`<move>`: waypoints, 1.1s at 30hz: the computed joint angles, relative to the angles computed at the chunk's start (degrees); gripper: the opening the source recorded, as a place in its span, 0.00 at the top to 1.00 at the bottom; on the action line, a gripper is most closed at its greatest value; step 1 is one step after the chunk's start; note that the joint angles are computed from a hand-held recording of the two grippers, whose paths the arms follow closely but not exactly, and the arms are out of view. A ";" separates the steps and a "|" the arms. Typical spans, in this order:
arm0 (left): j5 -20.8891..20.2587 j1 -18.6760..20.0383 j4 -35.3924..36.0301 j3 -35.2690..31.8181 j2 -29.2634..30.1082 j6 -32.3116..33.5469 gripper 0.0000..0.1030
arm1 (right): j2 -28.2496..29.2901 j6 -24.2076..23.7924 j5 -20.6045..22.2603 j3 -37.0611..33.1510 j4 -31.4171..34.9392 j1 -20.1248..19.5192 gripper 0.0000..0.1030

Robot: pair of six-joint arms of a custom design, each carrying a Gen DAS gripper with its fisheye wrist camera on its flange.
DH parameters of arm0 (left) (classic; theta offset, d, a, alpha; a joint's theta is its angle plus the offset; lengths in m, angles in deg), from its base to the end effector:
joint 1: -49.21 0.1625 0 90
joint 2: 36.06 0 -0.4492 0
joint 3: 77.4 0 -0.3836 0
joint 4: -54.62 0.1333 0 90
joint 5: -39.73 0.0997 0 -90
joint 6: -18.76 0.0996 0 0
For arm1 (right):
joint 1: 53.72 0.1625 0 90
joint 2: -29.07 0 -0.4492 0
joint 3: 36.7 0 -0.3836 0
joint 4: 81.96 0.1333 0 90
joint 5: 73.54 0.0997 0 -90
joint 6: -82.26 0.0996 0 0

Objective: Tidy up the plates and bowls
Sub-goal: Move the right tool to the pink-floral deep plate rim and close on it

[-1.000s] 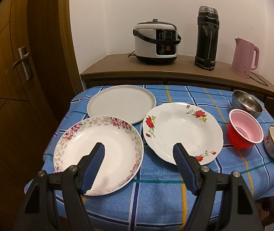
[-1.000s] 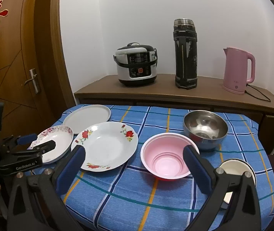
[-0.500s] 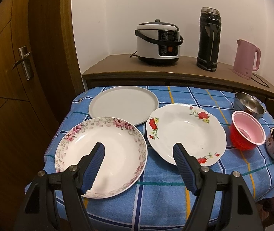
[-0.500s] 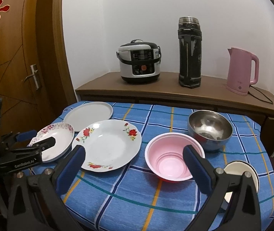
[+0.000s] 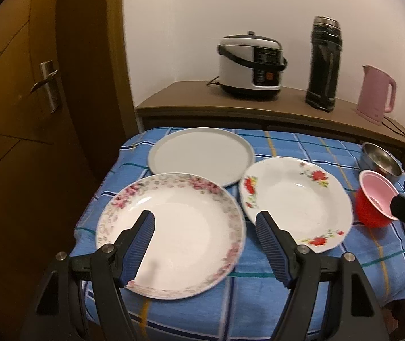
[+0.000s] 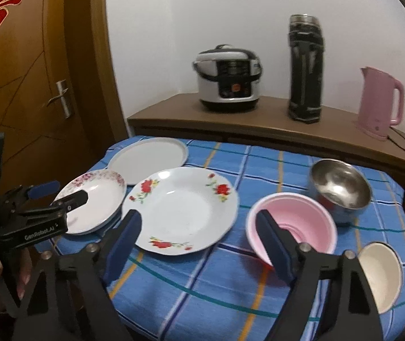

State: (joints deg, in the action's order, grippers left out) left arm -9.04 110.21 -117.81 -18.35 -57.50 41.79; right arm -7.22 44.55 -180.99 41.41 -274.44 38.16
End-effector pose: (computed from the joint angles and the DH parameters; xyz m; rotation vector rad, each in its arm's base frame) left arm -0.2359 -0.8360 0.1097 0.6850 2.2133 -0.9877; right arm 0.1290 -0.7758 0.2129 0.5820 -2.2240 1.1665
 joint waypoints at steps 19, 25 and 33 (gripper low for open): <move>3.82 5.42 4.36 -6.34 -0.09 -4.84 0.27 | 16.29 -2.87 0.22 -29.19 27.39 3.38 0.52; 3.18 6.64 7.81 -7.77 -0.29 -7.31 0.27 | 22.09 -2.82 -2.13 -40.01 35.19 3.95 0.57; 1.00 7.65 10.61 -8.57 -0.21 -8.85 0.29 | 26.31 -2.78 -4.48 -47.96 41.40 4.35 0.67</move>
State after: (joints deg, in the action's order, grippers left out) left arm -8.04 117.85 -107.20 -26.92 -57.71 32.94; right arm 19.09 41.77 -185.46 -6.55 -233.04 42.50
